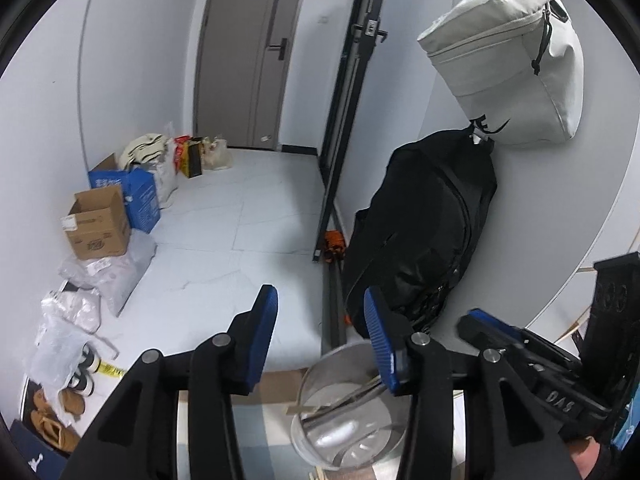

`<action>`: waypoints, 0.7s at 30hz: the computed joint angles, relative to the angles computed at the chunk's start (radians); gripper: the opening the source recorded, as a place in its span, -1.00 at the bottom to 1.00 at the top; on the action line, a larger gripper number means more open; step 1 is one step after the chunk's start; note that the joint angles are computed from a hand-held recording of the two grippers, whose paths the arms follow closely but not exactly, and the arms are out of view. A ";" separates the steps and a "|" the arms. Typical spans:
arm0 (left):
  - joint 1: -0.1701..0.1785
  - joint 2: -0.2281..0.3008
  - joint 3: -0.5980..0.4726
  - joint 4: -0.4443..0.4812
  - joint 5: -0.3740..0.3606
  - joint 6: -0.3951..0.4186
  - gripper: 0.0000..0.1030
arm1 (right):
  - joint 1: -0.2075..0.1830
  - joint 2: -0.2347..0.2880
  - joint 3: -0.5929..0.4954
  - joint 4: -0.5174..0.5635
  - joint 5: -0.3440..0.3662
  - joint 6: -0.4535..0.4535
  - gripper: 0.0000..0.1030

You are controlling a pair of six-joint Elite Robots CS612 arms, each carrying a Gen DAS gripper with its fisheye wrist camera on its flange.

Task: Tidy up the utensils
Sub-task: 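Open the right gripper and move back to the chopstick pile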

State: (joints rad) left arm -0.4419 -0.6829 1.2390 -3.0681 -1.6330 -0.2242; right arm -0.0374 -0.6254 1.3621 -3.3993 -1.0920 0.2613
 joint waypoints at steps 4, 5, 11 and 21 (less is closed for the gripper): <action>-0.010 -0.030 0.051 -0.013 0.056 -0.023 -0.07 | -0.007 -0.029 0.059 -0.035 -0.010 0.024 -0.02; -0.012 -0.038 0.064 -0.021 0.074 -0.031 0.04 | -0.008 -0.034 0.069 -0.046 -0.010 0.026 0.02; -0.027 -0.080 0.142 -0.067 0.140 -0.053 0.12 | -0.008 -0.072 0.145 -0.101 -0.011 0.007 0.30; -0.047 -0.125 0.250 -0.152 0.210 -0.060 0.42 | 0.008 -0.117 0.249 -0.159 -0.012 -0.031 0.65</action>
State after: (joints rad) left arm -0.4888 -0.8080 1.4891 -3.2203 -1.4232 -0.2846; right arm -0.0292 -0.7421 1.6107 -3.5586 -1.1042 0.2301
